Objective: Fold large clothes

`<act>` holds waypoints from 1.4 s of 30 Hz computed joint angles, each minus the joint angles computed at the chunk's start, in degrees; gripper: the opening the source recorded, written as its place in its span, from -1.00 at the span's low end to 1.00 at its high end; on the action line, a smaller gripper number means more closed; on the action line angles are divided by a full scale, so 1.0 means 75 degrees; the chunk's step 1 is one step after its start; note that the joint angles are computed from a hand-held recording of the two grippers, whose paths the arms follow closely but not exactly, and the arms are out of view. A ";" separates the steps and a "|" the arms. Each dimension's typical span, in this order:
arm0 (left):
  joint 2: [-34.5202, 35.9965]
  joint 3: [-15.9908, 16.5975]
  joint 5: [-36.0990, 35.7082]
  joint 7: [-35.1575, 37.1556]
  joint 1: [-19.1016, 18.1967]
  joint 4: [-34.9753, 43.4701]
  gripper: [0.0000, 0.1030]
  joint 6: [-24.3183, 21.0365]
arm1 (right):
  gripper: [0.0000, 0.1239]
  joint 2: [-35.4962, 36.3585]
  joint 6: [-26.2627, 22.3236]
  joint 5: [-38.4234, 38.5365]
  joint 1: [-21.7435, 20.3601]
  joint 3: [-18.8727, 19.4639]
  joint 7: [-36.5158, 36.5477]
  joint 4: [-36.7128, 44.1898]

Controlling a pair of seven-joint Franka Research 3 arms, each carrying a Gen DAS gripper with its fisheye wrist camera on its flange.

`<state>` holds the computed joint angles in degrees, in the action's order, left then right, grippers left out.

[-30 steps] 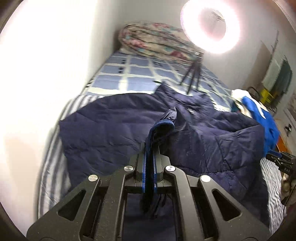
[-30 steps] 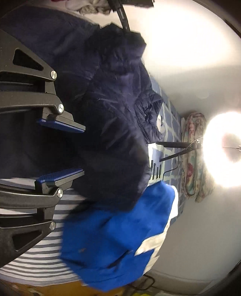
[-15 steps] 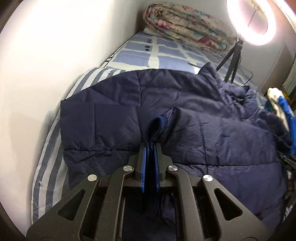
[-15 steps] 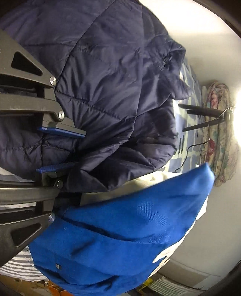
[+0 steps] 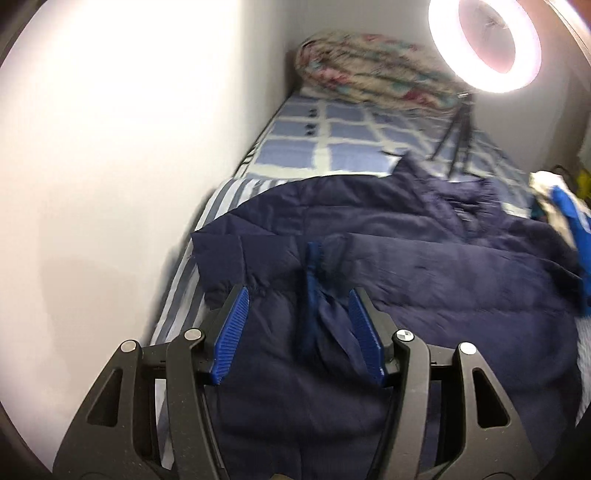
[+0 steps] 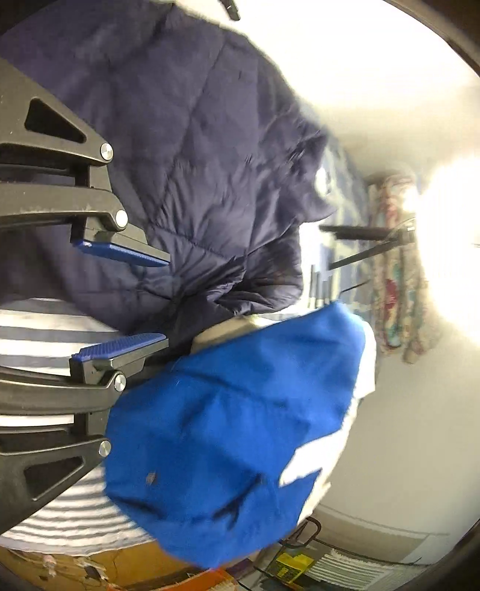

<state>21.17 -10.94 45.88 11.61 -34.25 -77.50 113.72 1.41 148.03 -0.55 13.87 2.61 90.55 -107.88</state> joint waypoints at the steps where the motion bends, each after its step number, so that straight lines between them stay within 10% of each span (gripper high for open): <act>1: -0.0183 -0.0068 -0.0008 0.0046 -0.0053 -0.0110 0.14 0.0015 | -0.37 -0.0402 -0.0004 0.0297 -0.0030 -0.0013 -0.0219 -0.0280; 23: -0.3834 -0.2269 -0.1705 -0.1314 -0.0635 -0.3488 0.48 -0.0957 | -0.17 -0.7826 -0.3079 0.2752 -0.0377 -0.0356 -0.2495 -0.4805; 42: -0.5228 -0.2316 -0.4238 -0.2581 -0.0641 -0.6616 0.48 0.1079 | -0.09 -0.9197 -0.4821 0.3630 -0.0959 -0.0716 -0.2314 -0.7001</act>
